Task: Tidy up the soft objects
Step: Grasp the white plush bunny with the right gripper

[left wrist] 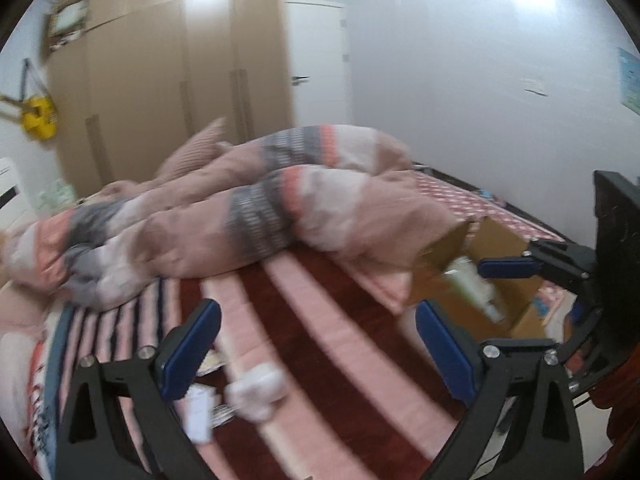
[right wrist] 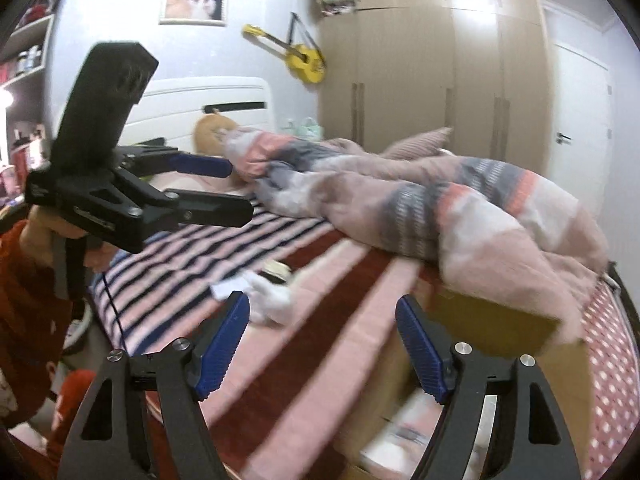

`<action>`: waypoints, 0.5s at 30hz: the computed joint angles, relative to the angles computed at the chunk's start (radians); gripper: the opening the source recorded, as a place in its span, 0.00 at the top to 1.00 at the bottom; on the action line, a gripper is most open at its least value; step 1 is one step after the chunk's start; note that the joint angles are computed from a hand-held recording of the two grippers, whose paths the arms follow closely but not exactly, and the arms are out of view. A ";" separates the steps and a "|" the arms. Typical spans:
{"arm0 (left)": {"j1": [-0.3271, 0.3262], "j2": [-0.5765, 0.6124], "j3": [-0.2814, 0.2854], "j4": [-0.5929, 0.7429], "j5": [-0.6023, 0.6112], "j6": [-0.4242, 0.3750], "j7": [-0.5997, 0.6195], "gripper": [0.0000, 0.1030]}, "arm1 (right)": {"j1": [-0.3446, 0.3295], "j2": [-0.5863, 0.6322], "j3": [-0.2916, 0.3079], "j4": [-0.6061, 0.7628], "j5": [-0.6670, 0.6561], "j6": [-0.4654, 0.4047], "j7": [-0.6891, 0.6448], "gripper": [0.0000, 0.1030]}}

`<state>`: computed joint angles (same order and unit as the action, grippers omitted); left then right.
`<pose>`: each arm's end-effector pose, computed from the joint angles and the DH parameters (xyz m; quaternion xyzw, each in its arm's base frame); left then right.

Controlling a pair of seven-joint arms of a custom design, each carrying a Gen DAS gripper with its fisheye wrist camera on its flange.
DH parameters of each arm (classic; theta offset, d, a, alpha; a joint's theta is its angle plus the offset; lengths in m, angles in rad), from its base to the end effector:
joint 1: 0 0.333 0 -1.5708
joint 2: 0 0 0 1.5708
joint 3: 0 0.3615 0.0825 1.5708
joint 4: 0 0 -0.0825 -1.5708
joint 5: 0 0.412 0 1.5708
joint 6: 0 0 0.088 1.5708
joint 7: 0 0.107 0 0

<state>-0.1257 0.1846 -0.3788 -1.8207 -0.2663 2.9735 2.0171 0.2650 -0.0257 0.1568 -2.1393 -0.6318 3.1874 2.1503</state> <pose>0.6227 -0.2984 0.5913 -0.3831 0.7915 -0.4122 0.2383 0.5204 0.2946 0.5649 -0.7392 0.4426 -0.2785 0.4243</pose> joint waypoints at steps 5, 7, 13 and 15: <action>0.029 -0.062 0.071 -0.094 0.034 0.037 -0.044 0.05 | 0.062 0.118 0.035 0.114 0.214 -0.028 -0.207 0.28; 0.059 -0.069 0.065 -0.120 -0.018 0.046 0.000 0.05 | 0.056 0.181 0.077 0.168 0.305 -0.044 -0.282 0.26; 0.132 -0.026 0.051 -0.150 -0.114 0.054 0.068 0.05 | 0.143 0.346 0.039 0.324 0.398 -0.132 -0.347 0.26; 0.178 0.001 0.015 -0.147 -0.177 0.050 0.127 0.05 | 0.184 0.404 -0.003 0.380 0.412 -0.167 -0.344 0.26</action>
